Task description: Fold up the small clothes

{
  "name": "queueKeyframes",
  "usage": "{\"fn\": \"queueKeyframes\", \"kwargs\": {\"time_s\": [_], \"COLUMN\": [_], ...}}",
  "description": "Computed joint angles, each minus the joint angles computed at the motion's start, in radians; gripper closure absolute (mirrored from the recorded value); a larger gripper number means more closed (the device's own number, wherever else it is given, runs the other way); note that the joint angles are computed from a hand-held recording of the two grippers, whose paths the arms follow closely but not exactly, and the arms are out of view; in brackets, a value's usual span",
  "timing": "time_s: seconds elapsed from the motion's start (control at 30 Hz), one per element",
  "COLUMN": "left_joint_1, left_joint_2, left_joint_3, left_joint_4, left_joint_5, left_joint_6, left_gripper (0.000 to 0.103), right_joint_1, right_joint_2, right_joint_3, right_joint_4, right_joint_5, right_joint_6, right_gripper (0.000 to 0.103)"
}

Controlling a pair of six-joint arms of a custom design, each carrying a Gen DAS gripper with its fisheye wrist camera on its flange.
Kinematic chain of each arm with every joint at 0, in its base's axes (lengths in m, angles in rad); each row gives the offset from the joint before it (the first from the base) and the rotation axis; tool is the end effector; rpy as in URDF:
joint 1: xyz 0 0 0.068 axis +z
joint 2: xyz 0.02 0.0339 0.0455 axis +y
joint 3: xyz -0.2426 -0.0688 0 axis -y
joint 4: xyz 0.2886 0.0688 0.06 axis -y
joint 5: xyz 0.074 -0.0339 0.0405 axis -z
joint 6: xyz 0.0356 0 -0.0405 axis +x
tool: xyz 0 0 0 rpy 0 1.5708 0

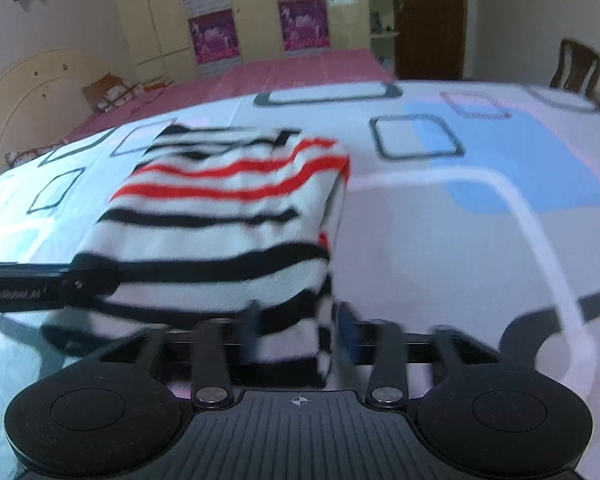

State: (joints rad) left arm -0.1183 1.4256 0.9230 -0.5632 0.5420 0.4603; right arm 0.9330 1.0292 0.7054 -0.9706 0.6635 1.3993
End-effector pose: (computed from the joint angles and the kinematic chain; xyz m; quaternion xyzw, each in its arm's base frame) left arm 0.3129 -0.0557 0.1757 0.3303 0.8751 -0.2145 0.2813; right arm 0.1459 0.1601 0.1883 0.2600 0.9008 -0.0073 0.3478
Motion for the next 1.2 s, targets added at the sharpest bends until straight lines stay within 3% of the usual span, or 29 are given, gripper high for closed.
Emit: {"fn": "queueKeyframes", "kwargs": {"time_s": [0.13,0.23,0.33,0.4,0.43,0.47,0.5,0.6,0.73,0.9,1.0,1.13,1.2], "left_joint_1": [0.021,0.021,0.018,0.028,0.030,0.034,0.036,0.015,-0.025,-0.043,-0.038,-0.033,-0.034], "left_joint_2": [0.008,0.040,0.049,0.067,0.069,0.067,0.070,0.111,0.210,0.355,0.393,0.394,0.371], "left_joint_3": [-0.001,0.012,0.043,0.077,0.087,0.091,0.099,0.147,0.227,0.324,0.342,0.352,0.335], "left_joint_4": [-0.014,-0.015,-0.049,-0.085,-0.089,-0.081,-0.074,-0.064,-0.037,-0.056,-0.057,-0.074,-0.064], "left_joint_5": [0.027,0.031,0.028,0.048,0.052,0.061,0.074,0.087,0.075,0.096,0.128,0.145,0.143], "left_joint_6": [0.032,0.025,0.027,0.009,-0.010,-0.035,-0.054,-0.111,-0.183,-0.223,-0.222,-0.217,-0.208], "left_gripper": [0.050,0.050,0.048,0.040,0.034,0.024,0.019,0.017,0.018,0.017,0.021,0.032,0.040], "right_joint_1": [0.002,-0.022,-0.036,-0.037,-0.034,-0.035,-0.055,-0.178,-0.404,-0.615,-0.640,-0.641,-0.662], "right_joint_2": [-0.021,-0.090,-0.100,-0.129,-0.145,-0.157,-0.176,-0.219,-0.246,-0.216,-0.202,-0.215,-0.242], "right_joint_3": [-0.015,-0.095,-0.072,-0.063,-0.058,-0.058,-0.064,-0.098,-0.176,-0.267,-0.298,-0.294,-0.305], "right_joint_4": [0.002,0.049,0.028,0.009,-0.003,-0.003,0.015,0.122,0.326,0.549,0.632,0.621,0.621], "right_joint_5": [-0.005,-0.047,-0.061,-0.046,-0.013,0.017,0.026,-0.045,-0.232,-0.473,-0.512,-0.536,-0.573], "right_joint_6": [0.013,0.031,-0.016,-0.023,-0.022,-0.029,-0.062,-0.196,-0.355,-0.420,-0.431,-0.428,-0.415], "right_gripper": [0.078,0.078,0.078,0.066,0.041,0.026,0.025,0.025,0.025,0.025,0.026,0.056,0.061]}}
